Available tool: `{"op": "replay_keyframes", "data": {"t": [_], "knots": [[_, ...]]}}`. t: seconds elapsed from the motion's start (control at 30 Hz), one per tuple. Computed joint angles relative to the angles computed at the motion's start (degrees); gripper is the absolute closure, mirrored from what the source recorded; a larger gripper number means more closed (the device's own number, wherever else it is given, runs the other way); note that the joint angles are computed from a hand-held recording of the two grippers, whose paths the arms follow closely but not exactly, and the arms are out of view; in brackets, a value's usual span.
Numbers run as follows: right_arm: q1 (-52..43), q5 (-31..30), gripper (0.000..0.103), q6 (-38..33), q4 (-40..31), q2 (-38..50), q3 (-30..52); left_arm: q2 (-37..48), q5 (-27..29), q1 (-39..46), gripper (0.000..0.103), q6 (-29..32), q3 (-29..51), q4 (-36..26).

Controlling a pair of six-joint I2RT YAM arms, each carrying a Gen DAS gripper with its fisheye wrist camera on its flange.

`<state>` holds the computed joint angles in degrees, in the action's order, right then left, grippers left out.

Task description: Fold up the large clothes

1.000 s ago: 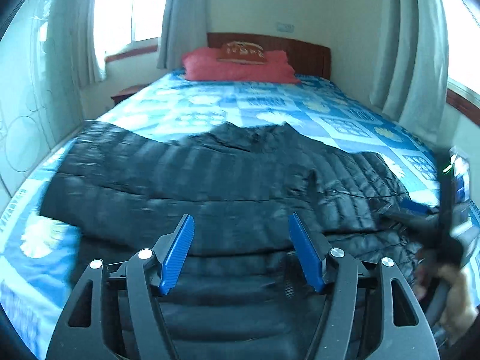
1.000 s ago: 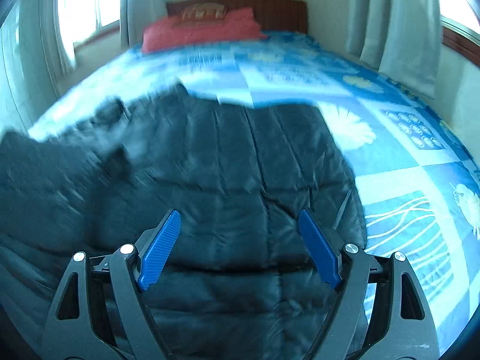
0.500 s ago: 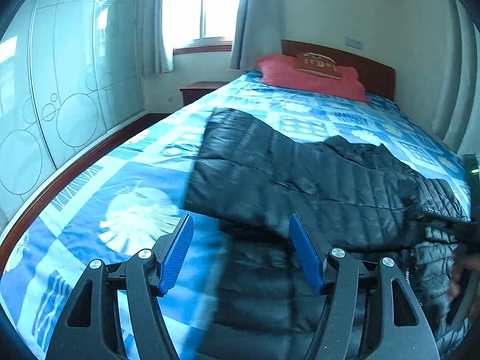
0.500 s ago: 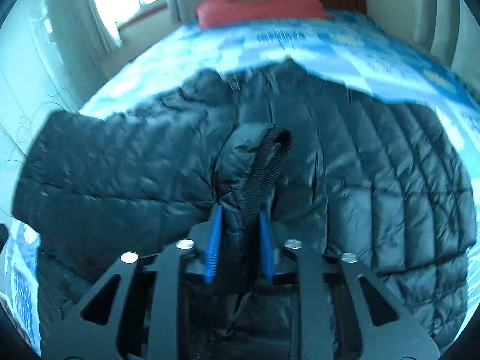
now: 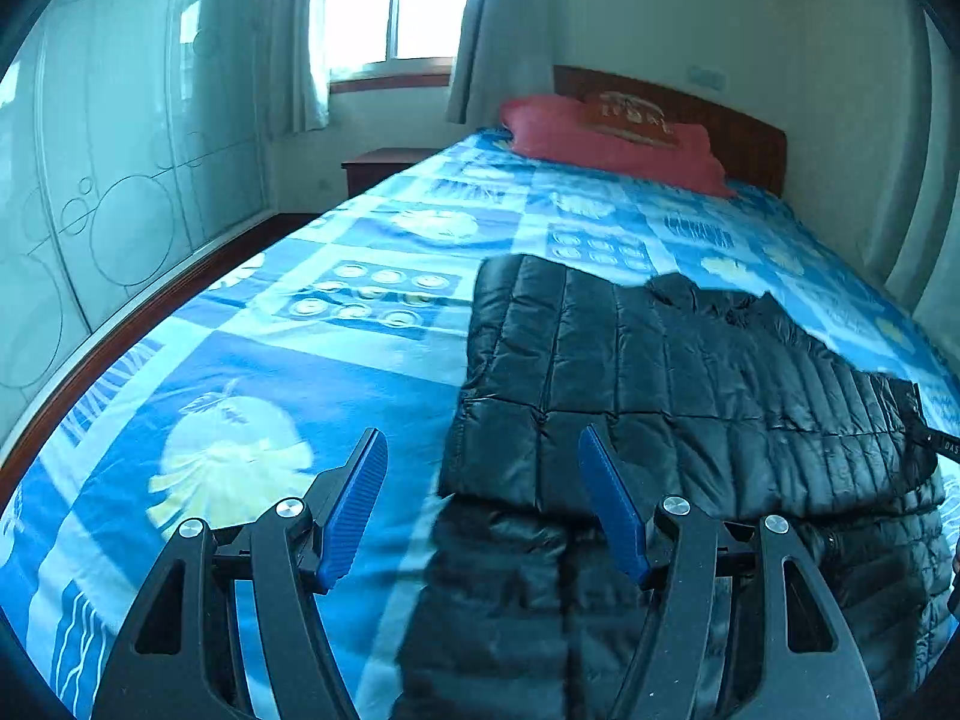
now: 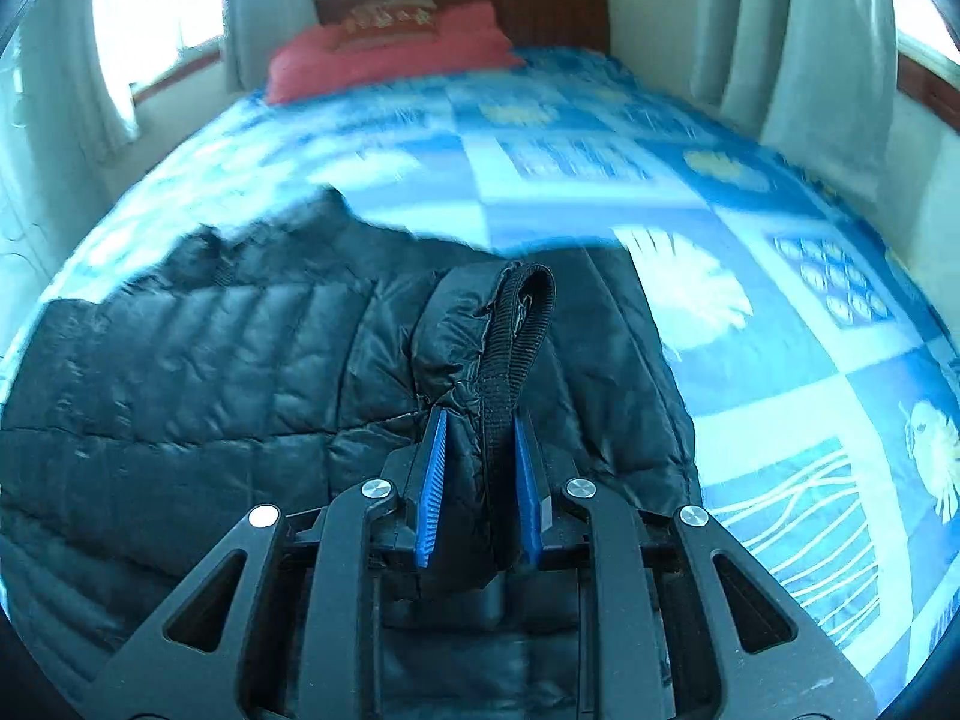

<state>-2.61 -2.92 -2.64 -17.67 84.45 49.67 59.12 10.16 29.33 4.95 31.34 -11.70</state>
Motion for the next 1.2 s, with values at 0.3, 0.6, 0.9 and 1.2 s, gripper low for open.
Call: {"op": "replay_keyframes", "data": {"t": [0.3,0.6,0.9,1.2], "knots": [[5.3,2.2,0.039,2.5,8.3,-5.4,-6.0,16.9,-9.6,-7.3,0.037,-0.7,5.8,9.3],[6.9,2.1,0.038,2.8,6.8,1.0,-3.8,27.4,-8.8,-5.6,0.036,-2.1,11.4,4.7],[9.0,-0.1,0.037,7.8,8.6,11.2,7.5,29.8,-7.7,-7.1,0.036,-7.1,18.2,7.6],[13.7,5.5,0.034,7.2,9.2,10.5,7.8,34.3,-11.0,-9.0,0.036,-7.4,23.2,2.7]]}}
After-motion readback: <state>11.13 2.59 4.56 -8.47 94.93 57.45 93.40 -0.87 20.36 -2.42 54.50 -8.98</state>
